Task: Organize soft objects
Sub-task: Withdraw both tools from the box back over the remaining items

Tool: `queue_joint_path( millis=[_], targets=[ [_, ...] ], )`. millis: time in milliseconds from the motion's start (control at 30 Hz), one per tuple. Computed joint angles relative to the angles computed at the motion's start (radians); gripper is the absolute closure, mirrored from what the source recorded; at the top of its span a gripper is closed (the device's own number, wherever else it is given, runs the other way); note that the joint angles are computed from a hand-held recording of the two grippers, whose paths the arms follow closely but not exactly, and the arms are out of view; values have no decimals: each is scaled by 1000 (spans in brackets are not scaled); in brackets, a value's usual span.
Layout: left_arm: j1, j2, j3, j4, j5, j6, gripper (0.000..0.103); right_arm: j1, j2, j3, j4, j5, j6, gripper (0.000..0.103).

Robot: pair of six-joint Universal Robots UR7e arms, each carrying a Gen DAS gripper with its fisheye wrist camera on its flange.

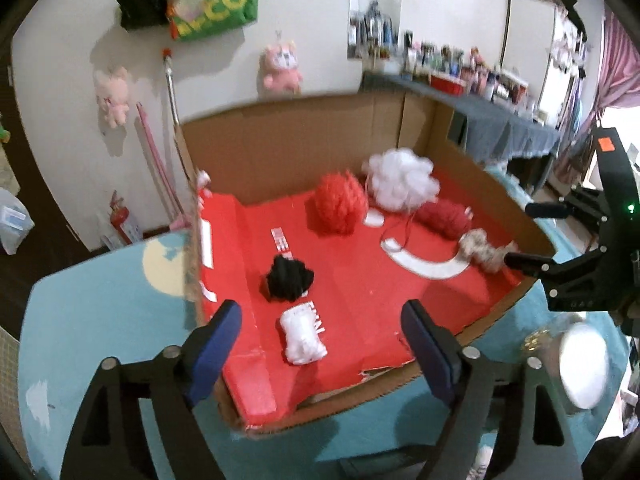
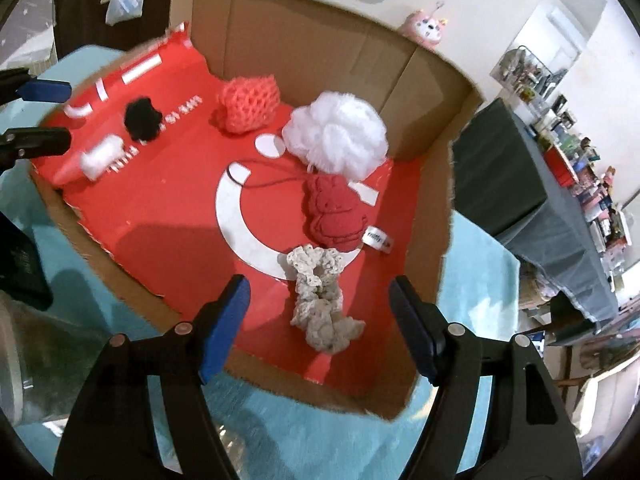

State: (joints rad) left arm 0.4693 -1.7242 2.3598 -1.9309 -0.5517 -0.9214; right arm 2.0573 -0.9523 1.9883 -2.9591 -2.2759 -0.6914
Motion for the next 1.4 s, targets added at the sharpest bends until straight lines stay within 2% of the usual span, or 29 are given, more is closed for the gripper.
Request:
queue_joint_path(
  millis=[133,233,333,533,700,767,967,1067,1200,1300,1400],
  targets=[
    [-124,-50,0,170,59,-170,4,25,-72,33,0,28,36,31],
    [-224,-77,-4,309,85,-307,3,45,-124,63,-12,51,50,24],
    [-325,-87,-17,449,94,-459,0,73,-193,108,-29,90,75,23],
    [-482,-35,-54,727,89,-771,0,132,-319,212,-103,159,113,16],
    [-576,-25,-31,748,43,-878,0,178,-398,319,-239,188,131,10],
    [-626,-12,-16,778,32,-958,0,190,-431,365,-289,201,154,9],
    [-728,50,28,809,-14,-1106,0,198,-513,480,-389,237,206,9],
    [-772,113,40,825,-49,-1186,0,209,-521,534,-473,224,212,9],
    [-809,157,66,793,-80,-1228,0,209,-518,593,-554,211,219,9],
    [-829,160,92,754,-101,-1233,0,196,-500,631,-621,207,233,9],
    [-845,161,117,731,-130,-1263,0,162,-499,667,-654,235,259,9]
  ],
)
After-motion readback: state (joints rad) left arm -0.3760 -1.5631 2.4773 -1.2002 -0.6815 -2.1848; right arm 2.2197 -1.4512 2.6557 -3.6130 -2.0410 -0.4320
